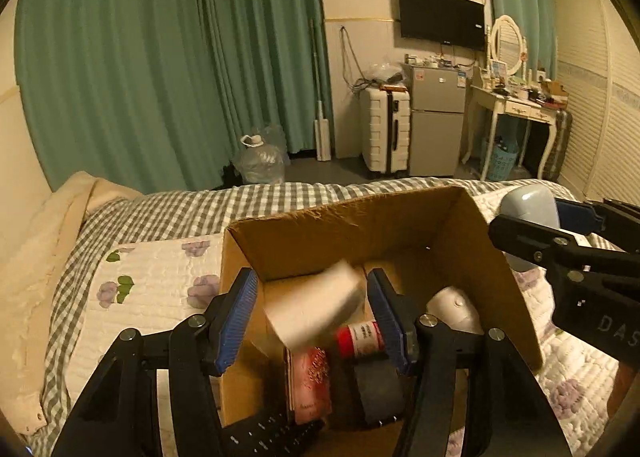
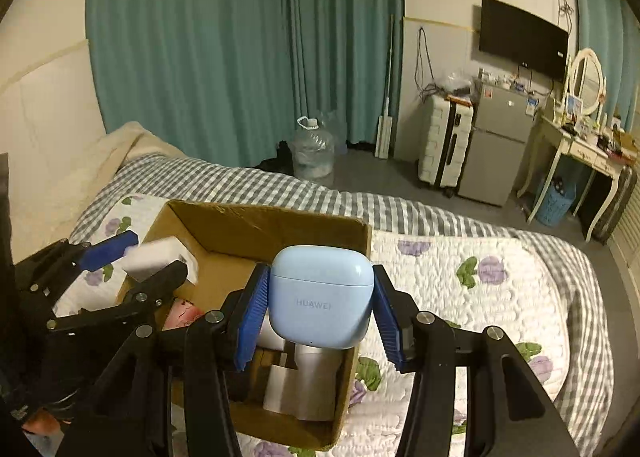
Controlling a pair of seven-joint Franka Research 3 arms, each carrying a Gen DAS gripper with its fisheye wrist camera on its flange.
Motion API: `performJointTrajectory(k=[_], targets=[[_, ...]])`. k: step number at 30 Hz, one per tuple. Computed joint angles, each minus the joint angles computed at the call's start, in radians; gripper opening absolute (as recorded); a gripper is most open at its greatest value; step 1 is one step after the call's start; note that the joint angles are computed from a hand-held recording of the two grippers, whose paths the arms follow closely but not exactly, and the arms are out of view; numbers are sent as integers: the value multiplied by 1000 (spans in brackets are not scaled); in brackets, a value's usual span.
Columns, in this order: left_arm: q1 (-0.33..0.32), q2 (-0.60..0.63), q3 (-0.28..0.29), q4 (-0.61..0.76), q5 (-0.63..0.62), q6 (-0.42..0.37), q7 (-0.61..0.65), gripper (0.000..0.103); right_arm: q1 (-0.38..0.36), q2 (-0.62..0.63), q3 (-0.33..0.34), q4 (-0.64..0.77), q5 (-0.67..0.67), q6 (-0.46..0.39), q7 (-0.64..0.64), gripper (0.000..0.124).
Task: Organize rigid objects
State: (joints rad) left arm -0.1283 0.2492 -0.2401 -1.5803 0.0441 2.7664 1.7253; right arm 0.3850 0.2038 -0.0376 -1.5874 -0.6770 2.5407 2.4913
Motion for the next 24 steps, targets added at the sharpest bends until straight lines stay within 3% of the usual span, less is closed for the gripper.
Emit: performJointTrajectory(k=[8, 13, 14, 16, 24], targets=[[9, -22, 8, -17, -8, 25, -11, 66, 19, 23, -17, 11, -94, 34, 83, 50], [24, -38, 6, -50, -24, 56, -4, 66, 21, 93, -28, 61, -70, 55, 64, 50], [26, -39, 5, -54, -27, 59, -3, 66, 26, 104, -34, 71, -63, 52, 59, 53], [25, -40, 8, -56, -25, 62, -11, 66, 37, 126, -48, 86, -54, 51, 60, 81], [47, -115, 2, -110, -94, 79, 6, 67, 88, 27, -73, 18, -205, -7, 196, 82]])
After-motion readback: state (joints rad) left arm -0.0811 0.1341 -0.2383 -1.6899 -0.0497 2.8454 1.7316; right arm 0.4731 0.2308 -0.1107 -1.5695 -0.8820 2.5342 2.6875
